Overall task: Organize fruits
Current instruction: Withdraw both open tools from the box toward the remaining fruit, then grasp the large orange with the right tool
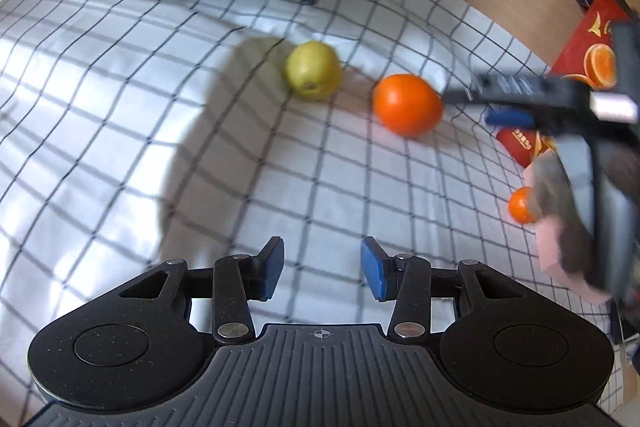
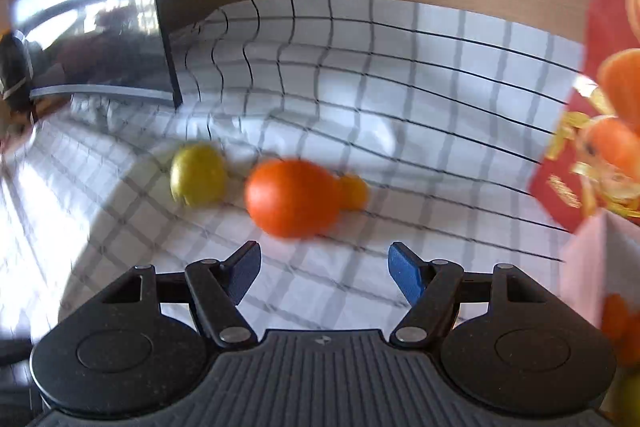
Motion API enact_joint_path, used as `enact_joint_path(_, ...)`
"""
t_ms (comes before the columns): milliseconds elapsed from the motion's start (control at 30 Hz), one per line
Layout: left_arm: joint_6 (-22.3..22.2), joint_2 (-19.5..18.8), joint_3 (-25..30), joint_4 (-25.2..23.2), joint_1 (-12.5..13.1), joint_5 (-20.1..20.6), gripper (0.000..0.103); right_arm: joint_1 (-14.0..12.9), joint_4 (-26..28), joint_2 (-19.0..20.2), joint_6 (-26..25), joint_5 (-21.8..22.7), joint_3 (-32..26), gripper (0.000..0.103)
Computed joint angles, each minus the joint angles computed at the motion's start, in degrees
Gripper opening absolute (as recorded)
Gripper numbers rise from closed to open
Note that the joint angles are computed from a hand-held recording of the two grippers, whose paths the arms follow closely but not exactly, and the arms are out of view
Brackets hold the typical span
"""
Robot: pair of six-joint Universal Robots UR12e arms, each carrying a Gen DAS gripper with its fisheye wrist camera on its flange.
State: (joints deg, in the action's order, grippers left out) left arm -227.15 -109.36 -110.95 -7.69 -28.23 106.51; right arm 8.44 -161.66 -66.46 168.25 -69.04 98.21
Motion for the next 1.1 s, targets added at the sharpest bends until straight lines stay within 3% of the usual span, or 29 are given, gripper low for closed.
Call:
enact_joint_path(100, 0.05, 1.47, -2.25, 0.65, 0.74, -1.21, 0.047, 2.79, -5.56, 3.16, 4.82, -6.53, -2.83, 0.071)
enact_joint_path(200, 0.60, 2.47, -3.93, 1.50, 1.47, -1.60, 0.047, 4.71, -4.48, 5.78, 6.81, -11.82, -6.26, 0.072)
enact_joint_path(333, -0.07, 3.39, -5.39, 2.09, 2.39, -1.42, 0.047, 5.62, -5.54, 7.73, 8.56, -14.17, -8.19, 0.078)
enact_joint_path(433, 0.21, 3.69, -5.92, 3.00, 2.82, -1.59, 0.047, 5.59, -4.12, 7.74, 10.81, -12.45, -8.37, 0.081)
enact_joint_path(567, 0.28, 3.48, -6.03, 3.77, 3.10, -2.56, 0.047, 4.63, -0.39, 7.18, 11.59, -6.40, -7.88, 0.085)
enact_joint_path(733, 0.73, 2.99, -5.77, 4.30, 2.82, -3.95, 0.047, 3.98, 4.22, 6.29, 11.24, -1.18, -7.12, 0.083)
enact_joint_path(800, 1.01, 2.85, -5.64, 4.49, 2.63, -4.02, 0.047, 3.77, 4.17, 5.55, 9.11, 0.16, -6.10, 0.071)
enact_joint_path(967, 1.36, 2.02, -4.64, 5.03, 2.22, -4.23, 0.047, 3.36, 5.28, 2.50, -2.37, 0.49, -2.00, 0.070)
enact_joint_path(1100, 2.22, 0.94, -3.37, 5.36, 1.89, -5.40, 0.047, 2.00, 2.97, -1.62, -6.69, 1.98, 3.85, 0.070)
